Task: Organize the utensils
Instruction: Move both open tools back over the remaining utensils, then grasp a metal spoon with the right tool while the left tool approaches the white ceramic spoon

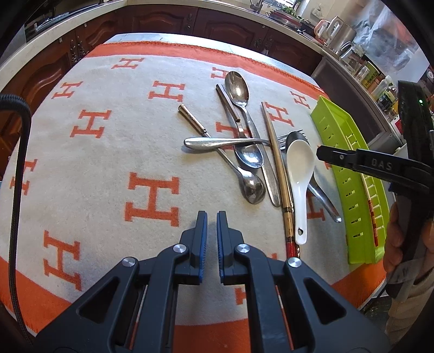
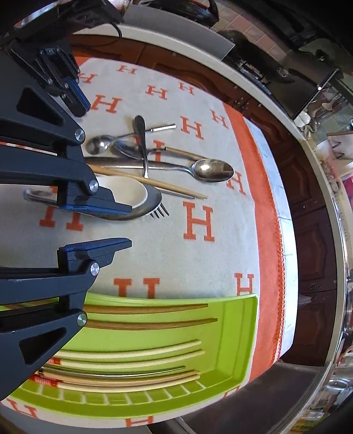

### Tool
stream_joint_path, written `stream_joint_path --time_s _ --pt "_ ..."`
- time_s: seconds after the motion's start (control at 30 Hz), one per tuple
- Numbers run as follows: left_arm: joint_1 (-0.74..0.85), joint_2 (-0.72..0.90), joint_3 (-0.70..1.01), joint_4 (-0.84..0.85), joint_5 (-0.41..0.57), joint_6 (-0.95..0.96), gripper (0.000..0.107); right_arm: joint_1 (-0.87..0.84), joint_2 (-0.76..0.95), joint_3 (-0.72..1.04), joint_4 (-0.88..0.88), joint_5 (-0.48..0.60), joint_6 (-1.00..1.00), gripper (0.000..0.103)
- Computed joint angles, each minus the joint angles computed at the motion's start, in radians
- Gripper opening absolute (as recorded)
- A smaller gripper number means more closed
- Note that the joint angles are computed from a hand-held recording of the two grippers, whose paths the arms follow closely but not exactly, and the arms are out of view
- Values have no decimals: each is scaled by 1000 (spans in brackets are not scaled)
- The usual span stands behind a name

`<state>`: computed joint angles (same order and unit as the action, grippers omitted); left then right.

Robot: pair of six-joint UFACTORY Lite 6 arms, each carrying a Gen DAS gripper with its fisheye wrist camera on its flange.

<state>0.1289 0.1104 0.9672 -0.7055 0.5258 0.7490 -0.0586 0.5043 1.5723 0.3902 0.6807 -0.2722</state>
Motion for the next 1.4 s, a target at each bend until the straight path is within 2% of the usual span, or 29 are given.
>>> stream_joint_path --time_s 0.23,0.37,0.67,0.8,1.03,1.17,1.33,1.4 --pt "16 36 23 -20 12 26 4 67 92 89 -177 -21 92 17" --pt "17 48 34 -25 14 27 4 63 117 123 -160 4 64 17" --pt "11 42 29 -20 9 21 4 114 72 57 -170 -21 20 17" --pt "11 44 30 -20 10 21 4 105 124 102 -127 29 -7 17" --pt "5 47 34 -17 11 14 4 84 159 143 -42 81 -116 30" --pt "1 57 46 -27 30 17 4 100 116 75 -58 29 -122 31" --pt "-1 69 66 -99 85 69 4 111 38 -39 -73 -40 -111 8" --pt "3 75 72 -148 121 106 4 93 7 -78 -31 -49 -137 3"
